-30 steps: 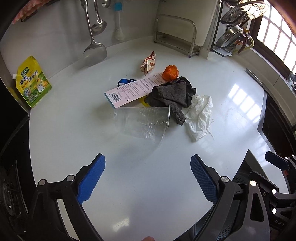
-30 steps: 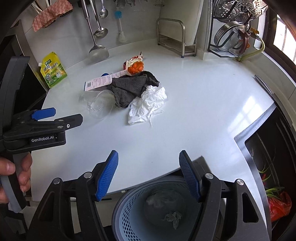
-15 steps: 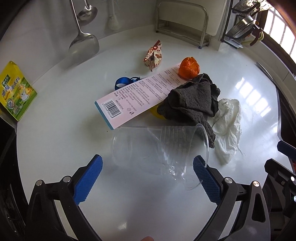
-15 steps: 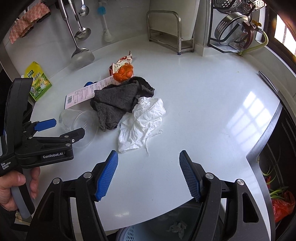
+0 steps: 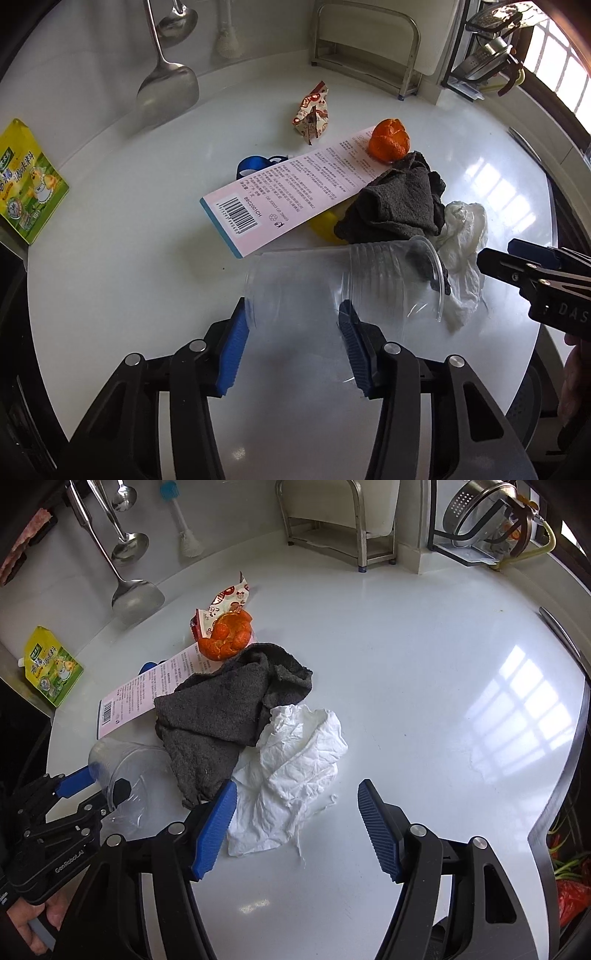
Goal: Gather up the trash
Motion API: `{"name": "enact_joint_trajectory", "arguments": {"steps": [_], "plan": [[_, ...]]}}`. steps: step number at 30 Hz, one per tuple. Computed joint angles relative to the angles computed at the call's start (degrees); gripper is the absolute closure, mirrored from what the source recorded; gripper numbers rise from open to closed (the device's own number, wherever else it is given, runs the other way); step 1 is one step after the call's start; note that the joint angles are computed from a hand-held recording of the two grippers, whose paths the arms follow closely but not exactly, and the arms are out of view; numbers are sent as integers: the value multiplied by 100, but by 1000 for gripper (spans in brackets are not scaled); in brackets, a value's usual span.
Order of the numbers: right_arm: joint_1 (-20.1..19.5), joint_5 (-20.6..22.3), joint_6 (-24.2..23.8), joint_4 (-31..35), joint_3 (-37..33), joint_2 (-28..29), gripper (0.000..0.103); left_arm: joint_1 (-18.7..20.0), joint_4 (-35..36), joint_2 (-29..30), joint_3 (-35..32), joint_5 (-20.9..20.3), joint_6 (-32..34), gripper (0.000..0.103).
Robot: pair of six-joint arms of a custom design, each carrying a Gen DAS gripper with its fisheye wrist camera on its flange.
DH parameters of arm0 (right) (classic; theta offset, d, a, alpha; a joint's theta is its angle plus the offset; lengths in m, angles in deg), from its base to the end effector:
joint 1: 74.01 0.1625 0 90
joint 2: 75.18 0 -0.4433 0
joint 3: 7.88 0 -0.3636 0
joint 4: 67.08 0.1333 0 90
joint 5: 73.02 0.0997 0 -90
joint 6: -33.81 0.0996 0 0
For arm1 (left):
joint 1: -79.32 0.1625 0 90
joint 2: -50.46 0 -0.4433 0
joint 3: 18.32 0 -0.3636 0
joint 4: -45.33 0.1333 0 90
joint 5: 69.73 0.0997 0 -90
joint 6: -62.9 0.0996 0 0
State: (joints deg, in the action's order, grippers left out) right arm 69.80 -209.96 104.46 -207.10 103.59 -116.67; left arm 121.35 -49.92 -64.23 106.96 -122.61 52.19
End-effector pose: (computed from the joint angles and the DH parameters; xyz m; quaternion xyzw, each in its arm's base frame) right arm 0.4611 -0.2623 0.0166 -0.0640 -0.9038 0.2730 0.3234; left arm -0.0667 -0.3205 0.4101 0.3166 0.8926 -0.1173 0.2988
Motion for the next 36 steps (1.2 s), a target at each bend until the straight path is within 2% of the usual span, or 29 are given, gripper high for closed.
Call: {"name": "enact_joint_trajectory", "arguments": {"steps": [3,4,5,7,8,10,11,17,26,36], "plan": [[-105,3,-134,-19,-42,61,38,50,40,-57,-91,-6,-2,56],[-133,17,-192,-11,-62,81,44,80,23,-58,-120,-21,28,61],[-170,69,-254,19,-85,102,49,106,23,-57,-154,-43,28,61],[-254,227,-353,60,-89,132,75,121,11,-73,-200,-52,28,62],[-241,177,-354,144,-116,154,78,127,17,-81,-223,-65,19,62],[-244,224,-384,128,-116,154,93,106,53,-103,-258,-61,-34,62],[-240,253,-367,112,-104,143,96,92,76,-120,-278,-66,-65,62],[-80,248,-134,46,-12,26,97,-93,369,-268,-415,-83,-340,62],[308,175,152,385,-39,-140,97,-375,957,-566,-604,-93,-869,62],[746,105,472,680,-67,-323,97,-1300,2192,-1041,-895,0,-2073,62]]}}
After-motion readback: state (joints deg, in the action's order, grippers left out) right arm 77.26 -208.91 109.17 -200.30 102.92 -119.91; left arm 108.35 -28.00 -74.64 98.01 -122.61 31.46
